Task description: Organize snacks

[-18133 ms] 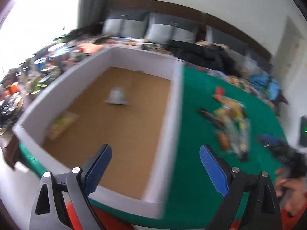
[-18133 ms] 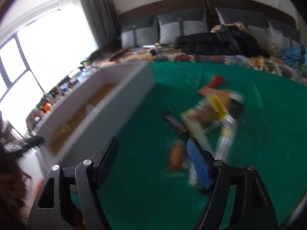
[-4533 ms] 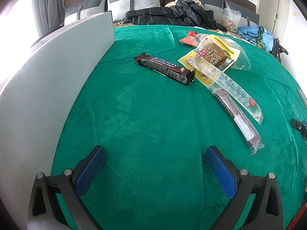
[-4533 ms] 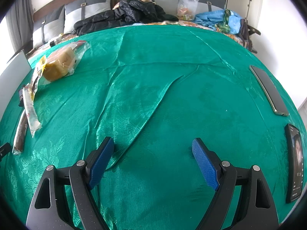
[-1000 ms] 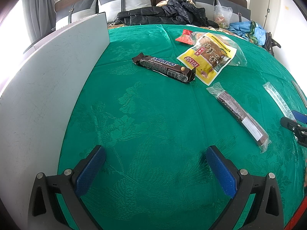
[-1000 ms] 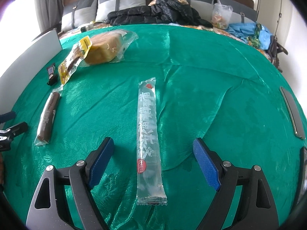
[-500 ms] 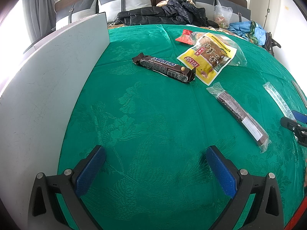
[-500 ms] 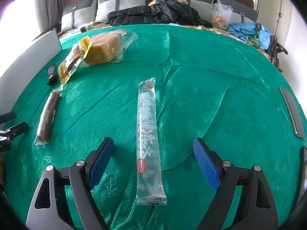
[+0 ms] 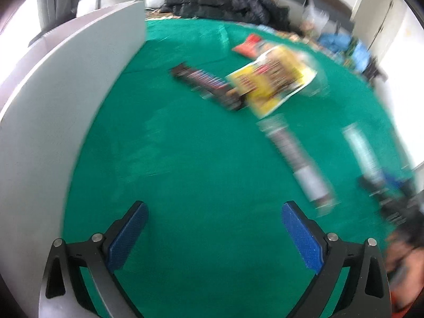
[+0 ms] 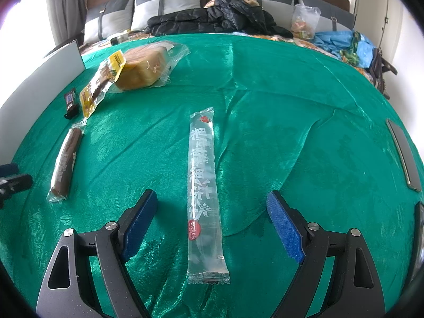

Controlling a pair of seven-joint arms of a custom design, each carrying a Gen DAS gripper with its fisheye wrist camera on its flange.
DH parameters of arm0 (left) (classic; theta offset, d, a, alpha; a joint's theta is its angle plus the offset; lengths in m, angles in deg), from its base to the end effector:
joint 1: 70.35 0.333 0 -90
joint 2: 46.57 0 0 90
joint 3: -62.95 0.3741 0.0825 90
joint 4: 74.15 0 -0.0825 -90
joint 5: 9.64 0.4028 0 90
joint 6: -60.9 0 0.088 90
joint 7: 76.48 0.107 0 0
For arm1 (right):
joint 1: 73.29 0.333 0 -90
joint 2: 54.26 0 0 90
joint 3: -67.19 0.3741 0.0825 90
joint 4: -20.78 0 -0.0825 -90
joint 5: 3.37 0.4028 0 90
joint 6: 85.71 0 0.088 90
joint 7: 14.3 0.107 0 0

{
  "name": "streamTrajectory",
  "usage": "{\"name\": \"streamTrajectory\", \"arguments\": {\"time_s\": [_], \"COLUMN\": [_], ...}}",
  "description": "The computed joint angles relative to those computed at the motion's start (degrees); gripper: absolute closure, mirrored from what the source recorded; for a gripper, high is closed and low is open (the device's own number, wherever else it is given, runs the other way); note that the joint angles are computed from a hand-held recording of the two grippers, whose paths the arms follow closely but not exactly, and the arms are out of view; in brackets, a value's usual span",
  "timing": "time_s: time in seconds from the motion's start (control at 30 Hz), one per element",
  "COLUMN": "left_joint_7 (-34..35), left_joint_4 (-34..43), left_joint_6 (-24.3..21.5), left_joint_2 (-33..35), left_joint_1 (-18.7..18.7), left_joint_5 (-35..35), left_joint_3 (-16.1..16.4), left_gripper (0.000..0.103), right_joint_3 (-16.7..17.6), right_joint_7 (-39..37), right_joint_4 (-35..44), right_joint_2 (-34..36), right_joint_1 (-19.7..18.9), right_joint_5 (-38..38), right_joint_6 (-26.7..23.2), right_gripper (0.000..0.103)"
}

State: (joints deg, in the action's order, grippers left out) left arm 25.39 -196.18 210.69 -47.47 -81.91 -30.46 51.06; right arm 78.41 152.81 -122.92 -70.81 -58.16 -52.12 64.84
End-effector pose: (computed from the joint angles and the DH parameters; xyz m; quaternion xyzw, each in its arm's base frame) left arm 0.5459 -0.2288 0.5176 -0.5519 0.7877 -0.2678 0.0569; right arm 0.4049 0.2248 0.4642 -0.5922 0.7293 -0.2738 0.2060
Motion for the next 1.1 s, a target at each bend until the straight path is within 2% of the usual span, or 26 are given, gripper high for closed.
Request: {"name": "streamTrajectory", "arguments": {"time_s": [0.07,0.17,0.3,0.37,0.4,0.47,0.6,0.63,0.67,0.7,0.73,0.77,0.87,0.97,1.03,1.1], "left_joint_7": [-0.4,-5.2,-17.8,-21.3,-23.5,-25.8,-27.2,-26.6,-26.1,-25.3,-22.9,-20.9,-14.7,-8.3,-3.5,-0.1], "left_joint_4": [1.5,4.7,8.8,9.7,9.0,8.8,7.3,6.9,6.5,6.2,6.0,6.6,5.4,1.8,-0.4,-2.2], "left_joint_6": [-0.2,-0.5,-3.0,-4.7,-3.1,-3.5,-2.2,-1.5,-1.0,-0.1,0.2,-0.9,-1.2,-0.6,-1.0,-1.2], "left_joint_2": [0.2,2.4,6.8,8.1,7.8,7.7,7.1,7.0,6.7,6.5,6.2,6.3,5.1,1.5,-1.5,-4.3], "left_joint_1": [-0.8,-2.3,-5.0,-5.9,-6.6,-7.4,-8.0,-7.8,-7.6,-7.5,-7.3,-7.1,-6.2,-4.6,-3.7,-3.2], "left_joint_5": [-1.0,2.9,15.4,18.5,21.7,25.1,30.0,29.4,28.9,28.8,27.4,26.6,21.4,12.6,5.7,1.1], "left_joint_3": [-0.7,-1.8,-1.6,-1.2,-0.9,-0.7,-0.8,-1.0,-1.1,-1.2,-1.6,-1.8,-2.2,-2.0,-1.2,-0.4], "left_gripper": [0.004,0.006,0.023,0.027,0.027,0.027,0.026,0.028,0.038,0.066,0.080,0.086,0.086,0.087,0.087,0.087], "right_joint_3": [0.1,0.1,0.0,0.0,0.0,0.0,0.0,0.1,0.1,0.1,0.1,0.1,-0.1,-0.6,-1.9,-4.1], "right_joint_7": [0.0,0.1,0.0,-0.1,-0.1,-0.2,-0.2,-0.1,-0.1,-0.1,0.0,0.0,-0.2,0.1,2.1,4.3], "right_joint_4": [0.0,0.2,0.0,-0.1,-0.1,-0.1,0.0,0.0,0.0,0.0,0.0,0.0,-0.3,-1.5,-4.1,-8.2], "right_joint_2": [0.0,0.2,-0.2,-0.2,-0.2,-0.2,-0.2,-0.2,-0.2,-0.2,-0.1,-0.1,-0.6,-1.6,-3.2,-4.9], "right_joint_1": [0.0,-0.1,-0.1,-0.1,-0.1,-0.1,-0.2,-0.2,-0.1,-0.1,-0.1,-0.1,-0.1,-0.5,-2.1,-5.4], "right_joint_5": [0.0,0.0,0.2,0.2,0.3,0.3,0.3,0.3,0.4,0.4,0.3,0.3,0.6,0.7,-0.4,-1.5], "right_joint_6": [-0.1,-0.1,-0.1,-0.1,-0.1,-0.1,-0.1,-0.2,-0.2,-0.2,-0.2,-0.2,-0.1,2.2,9.3,22.3], "right_gripper": [0.016,0.016,0.016,0.016,0.016,0.016,0.016,0.016,0.016,0.016,0.016,0.016,0.016,0.015,0.013,0.013]}}
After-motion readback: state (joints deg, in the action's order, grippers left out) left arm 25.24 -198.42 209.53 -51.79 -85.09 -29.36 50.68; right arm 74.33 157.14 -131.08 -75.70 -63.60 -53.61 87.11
